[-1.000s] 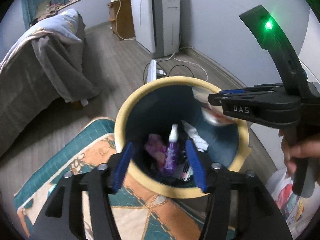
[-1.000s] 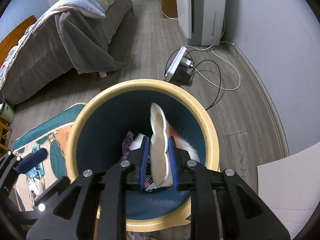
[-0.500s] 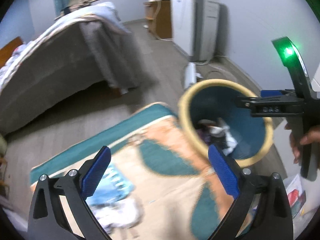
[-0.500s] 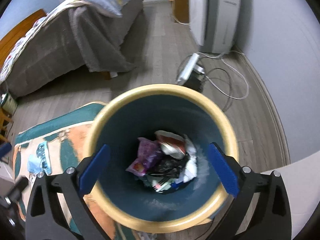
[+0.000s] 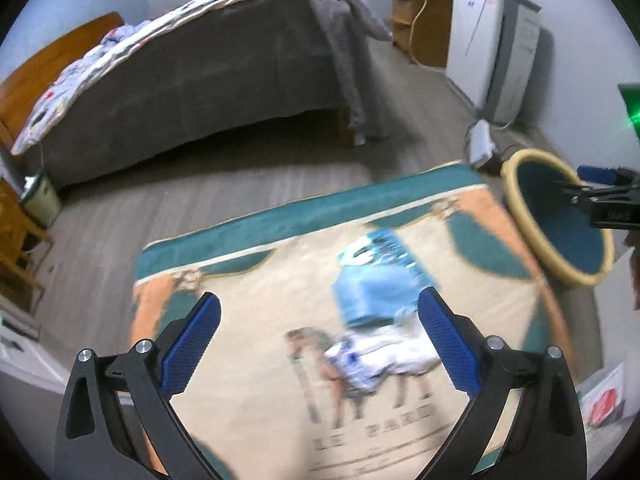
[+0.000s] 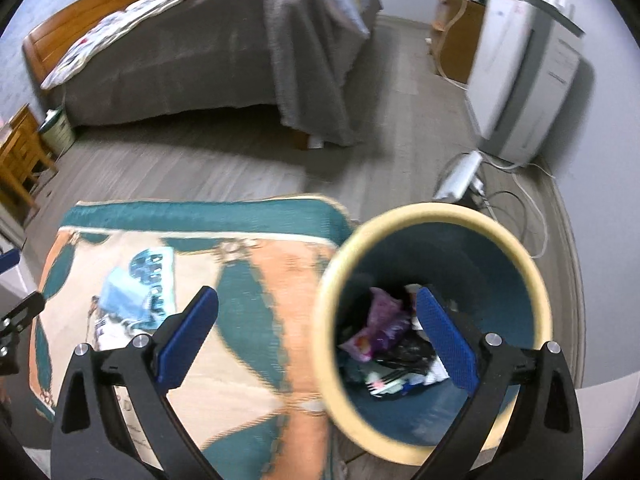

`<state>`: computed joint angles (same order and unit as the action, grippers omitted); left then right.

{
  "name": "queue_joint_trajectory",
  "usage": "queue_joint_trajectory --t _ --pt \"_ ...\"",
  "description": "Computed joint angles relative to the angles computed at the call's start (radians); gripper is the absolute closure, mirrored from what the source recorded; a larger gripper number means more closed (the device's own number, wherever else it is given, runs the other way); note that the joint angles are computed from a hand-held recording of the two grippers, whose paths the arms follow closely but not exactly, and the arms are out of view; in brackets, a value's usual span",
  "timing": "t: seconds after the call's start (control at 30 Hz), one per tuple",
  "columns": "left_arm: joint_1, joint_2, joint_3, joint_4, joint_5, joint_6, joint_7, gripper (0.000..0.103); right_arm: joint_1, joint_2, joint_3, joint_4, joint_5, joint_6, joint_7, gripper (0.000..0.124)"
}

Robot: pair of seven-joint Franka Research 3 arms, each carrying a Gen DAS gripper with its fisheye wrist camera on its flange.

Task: Collect trash
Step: 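Move both open tools back over the mat toward the remaining trash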

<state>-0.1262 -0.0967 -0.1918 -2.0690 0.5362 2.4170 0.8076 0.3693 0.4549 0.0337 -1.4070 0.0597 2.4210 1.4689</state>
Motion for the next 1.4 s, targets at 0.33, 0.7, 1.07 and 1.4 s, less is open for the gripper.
queue_joint_trajectory --t 0.33,0.7,1.07,1.4 --pt "0.032 -0.093 0.021 -0.126 -0.016 0.039 0.059 0.005 0.071 0.047 0.022 0.05 -0.026 -0.076 -0.008 0.027" --pt "0.083 -0.182 0.034 -0.203 -0.046 0.085 0.064 0.005 0.133 0.099 0.054 0.088 -0.006 -0.209 -0.049 0.027" --pt "0.097 -0.187 0.031 -0.205 -0.062 0.099 0.068 0.005 0.144 0.137 0.077 0.129 0.048 -0.355 -0.139 0.111" --pt "0.078 -0.117 0.014 -0.196 -0.07 0.129 0.04 0.005 0.083 0.093 0.082 0.13 0.157 -0.3 -0.164 0.117"
